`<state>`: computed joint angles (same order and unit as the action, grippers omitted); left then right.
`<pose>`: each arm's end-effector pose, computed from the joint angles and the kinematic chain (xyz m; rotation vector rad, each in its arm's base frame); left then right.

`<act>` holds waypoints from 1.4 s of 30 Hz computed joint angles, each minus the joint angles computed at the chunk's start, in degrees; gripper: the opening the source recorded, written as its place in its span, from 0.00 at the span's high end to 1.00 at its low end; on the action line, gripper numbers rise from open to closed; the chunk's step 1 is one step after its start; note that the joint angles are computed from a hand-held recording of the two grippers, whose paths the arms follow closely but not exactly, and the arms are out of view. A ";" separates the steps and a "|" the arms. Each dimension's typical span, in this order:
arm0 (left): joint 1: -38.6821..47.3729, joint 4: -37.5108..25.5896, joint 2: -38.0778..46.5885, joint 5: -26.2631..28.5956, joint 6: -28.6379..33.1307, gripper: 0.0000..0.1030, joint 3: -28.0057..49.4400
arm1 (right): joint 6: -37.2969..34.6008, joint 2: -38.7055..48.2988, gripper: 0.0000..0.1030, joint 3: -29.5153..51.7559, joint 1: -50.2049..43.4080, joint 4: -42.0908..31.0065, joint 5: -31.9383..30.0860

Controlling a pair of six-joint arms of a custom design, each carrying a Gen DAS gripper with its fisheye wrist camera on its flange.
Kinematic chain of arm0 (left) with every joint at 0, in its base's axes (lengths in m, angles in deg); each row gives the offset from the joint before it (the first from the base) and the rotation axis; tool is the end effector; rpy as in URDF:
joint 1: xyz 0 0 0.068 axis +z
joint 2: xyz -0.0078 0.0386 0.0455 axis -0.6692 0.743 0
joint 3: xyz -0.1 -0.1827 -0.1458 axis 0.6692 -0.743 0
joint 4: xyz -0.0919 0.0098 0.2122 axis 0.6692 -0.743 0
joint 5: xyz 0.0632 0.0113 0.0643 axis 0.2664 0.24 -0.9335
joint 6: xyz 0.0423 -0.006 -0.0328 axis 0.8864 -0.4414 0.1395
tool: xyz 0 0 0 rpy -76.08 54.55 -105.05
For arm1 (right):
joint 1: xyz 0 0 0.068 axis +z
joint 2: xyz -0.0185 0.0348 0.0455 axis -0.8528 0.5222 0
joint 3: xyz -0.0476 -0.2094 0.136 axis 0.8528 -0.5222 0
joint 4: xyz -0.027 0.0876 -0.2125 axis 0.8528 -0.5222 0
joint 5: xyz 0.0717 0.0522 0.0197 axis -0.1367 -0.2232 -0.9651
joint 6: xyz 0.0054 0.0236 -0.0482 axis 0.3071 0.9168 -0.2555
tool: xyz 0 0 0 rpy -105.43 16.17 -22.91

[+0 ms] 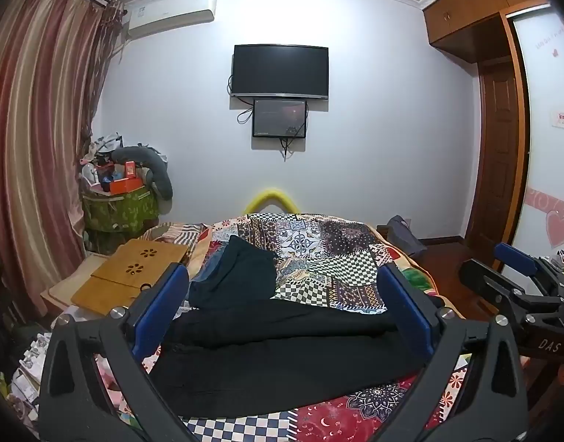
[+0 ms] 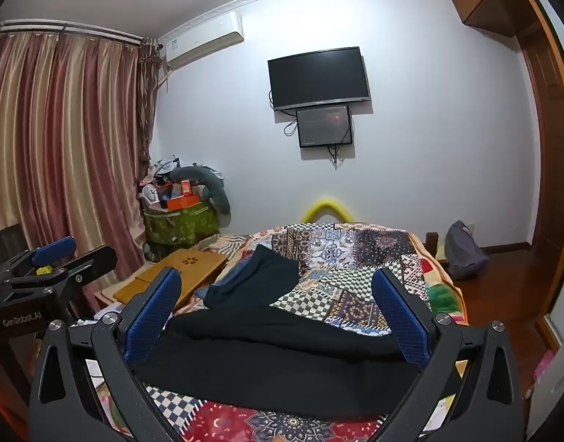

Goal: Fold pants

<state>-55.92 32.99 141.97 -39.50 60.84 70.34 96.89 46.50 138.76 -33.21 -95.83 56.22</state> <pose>0.3528 -0.1044 0.4430 0.6571 1.7581 -0.5377 0.2663 0.0988 0.3915 0.4223 1.7580 -0.1600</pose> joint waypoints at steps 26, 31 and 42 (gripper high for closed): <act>-0.16 3.15 -0.54 -0.95 -0.39 0.00 -4.17 | -0.06 -0.19 0.01 -1.04 -0.89 0.91 -0.64; -0.15 1.74 0.22 -0.64 -0.40 0.00 -2.46 | 0.14 -0.48 0.01 -1.08 -0.59 0.41 -0.33; -0.66 1.54 0.20 -1.34 -0.73 0.00 -2.20 | -0.72 -1.11 0.01 -2.59 -1.61 1.20 -0.93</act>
